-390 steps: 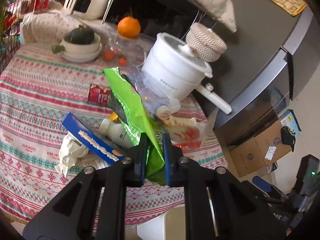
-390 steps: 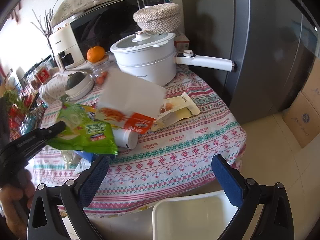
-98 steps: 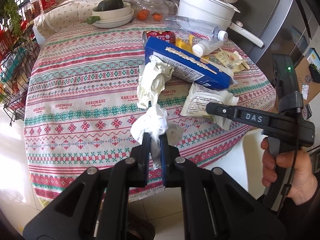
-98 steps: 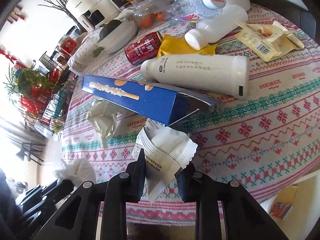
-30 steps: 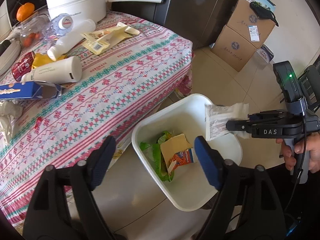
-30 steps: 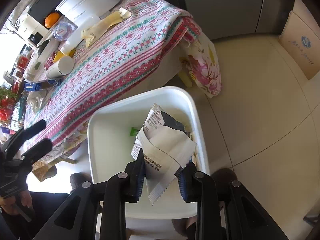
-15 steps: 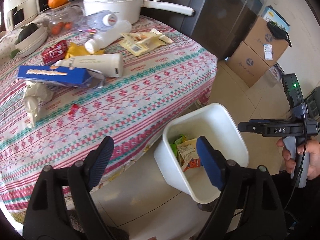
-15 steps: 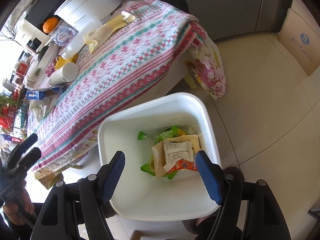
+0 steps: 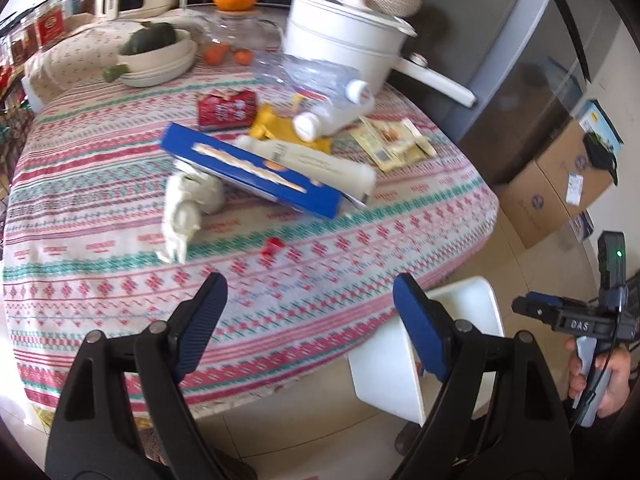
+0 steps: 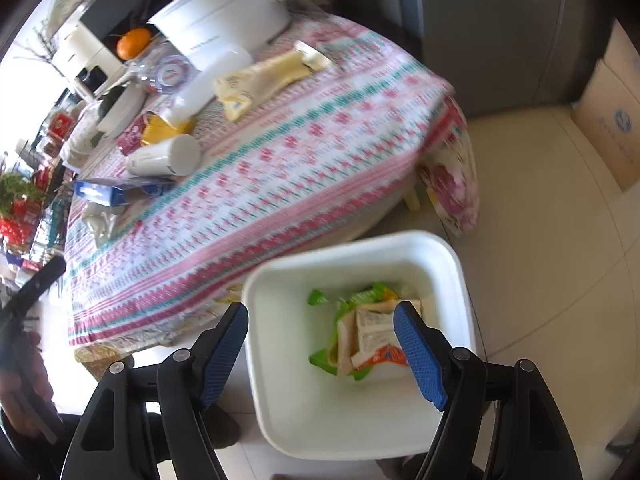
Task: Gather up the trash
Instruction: 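Move the left gripper to the crumpled tissue by the blue box and grasp it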
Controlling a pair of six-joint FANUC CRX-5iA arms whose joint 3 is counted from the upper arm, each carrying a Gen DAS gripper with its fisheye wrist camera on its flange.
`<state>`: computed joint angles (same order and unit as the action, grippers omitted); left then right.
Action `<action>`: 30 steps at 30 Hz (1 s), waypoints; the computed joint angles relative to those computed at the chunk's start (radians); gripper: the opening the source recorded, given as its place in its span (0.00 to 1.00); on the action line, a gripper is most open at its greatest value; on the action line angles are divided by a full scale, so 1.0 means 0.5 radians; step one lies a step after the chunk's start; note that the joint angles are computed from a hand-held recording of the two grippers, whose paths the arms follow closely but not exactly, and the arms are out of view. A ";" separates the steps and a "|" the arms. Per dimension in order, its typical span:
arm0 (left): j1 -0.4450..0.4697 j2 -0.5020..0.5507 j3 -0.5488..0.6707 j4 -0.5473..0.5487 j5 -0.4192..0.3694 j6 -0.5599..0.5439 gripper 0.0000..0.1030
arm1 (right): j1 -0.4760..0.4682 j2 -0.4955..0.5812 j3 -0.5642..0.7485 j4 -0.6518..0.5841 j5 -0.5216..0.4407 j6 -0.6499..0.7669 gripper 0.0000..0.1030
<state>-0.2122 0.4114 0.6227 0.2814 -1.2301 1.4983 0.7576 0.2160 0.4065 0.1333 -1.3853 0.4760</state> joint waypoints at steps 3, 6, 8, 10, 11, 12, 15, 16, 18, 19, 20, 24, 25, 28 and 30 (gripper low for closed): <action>0.033 0.039 0.056 -0.057 0.014 -0.003 0.82 | 0.015 0.077 0.118 0.032 -0.020 0.047 0.75; 0.052 0.094 0.114 -0.153 0.029 -0.009 0.82 | 0.022 0.155 0.237 0.051 -0.035 0.091 0.75; 0.057 0.150 0.167 -0.214 0.024 -0.005 0.82 | 0.024 0.208 0.315 0.058 -0.046 0.119 0.75; 0.066 0.202 0.215 -0.230 0.010 0.002 0.82 | 0.031 0.254 0.385 0.064 -0.068 0.140 0.75; 0.070 0.236 0.251 -0.231 -0.003 0.011 0.82 | 0.031 0.287 0.434 0.059 -0.081 0.160 0.75; 0.072 0.264 0.276 -0.224 0.001 0.016 0.82 | 0.034 0.308 0.464 0.056 -0.089 0.167 0.75; 0.075 0.356 0.382 -0.228 -0.028 0.032 0.82 | 0.030 0.369 0.559 0.028 -0.108 0.189 0.75; 0.072 0.382 0.417 -0.241 -0.047 0.045 0.80 | 0.029 0.383 0.582 0.021 -0.106 0.189 0.75; 0.067 0.449 0.512 -0.275 -0.121 0.083 0.74 | 0.027 0.411 0.627 0.011 -0.102 0.188 0.75; 0.068 0.471 0.540 -0.280 -0.145 0.100 0.68 | 0.027 0.422 0.644 0.009 -0.100 0.187 0.75; 0.071 0.489 0.562 -0.278 -0.167 0.109 0.62 | 0.028 0.437 0.667 0.011 -0.099 0.187 0.75; 0.067 0.499 0.590 -0.321 -0.206 0.127 0.43 | 0.036 0.485 0.738 0.027 -0.113 0.204 0.75; 0.069 0.500 0.595 -0.313 -0.212 0.118 0.41 | 0.038 0.499 0.756 0.038 -0.120 0.214 0.75; 0.078 0.481 0.588 -0.312 -0.246 0.106 0.31 | 0.054 0.555 0.830 0.096 -0.160 0.248 0.75; 0.085 0.453 0.568 -0.332 -0.271 0.120 0.28 | 0.073 0.611 0.902 0.154 -0.196 0.292 0.75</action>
<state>-0.1699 0.6377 0.9067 0.1155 -1.3659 1.5581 0.7939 0.5213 0.8574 0.2104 -1.4834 0.6221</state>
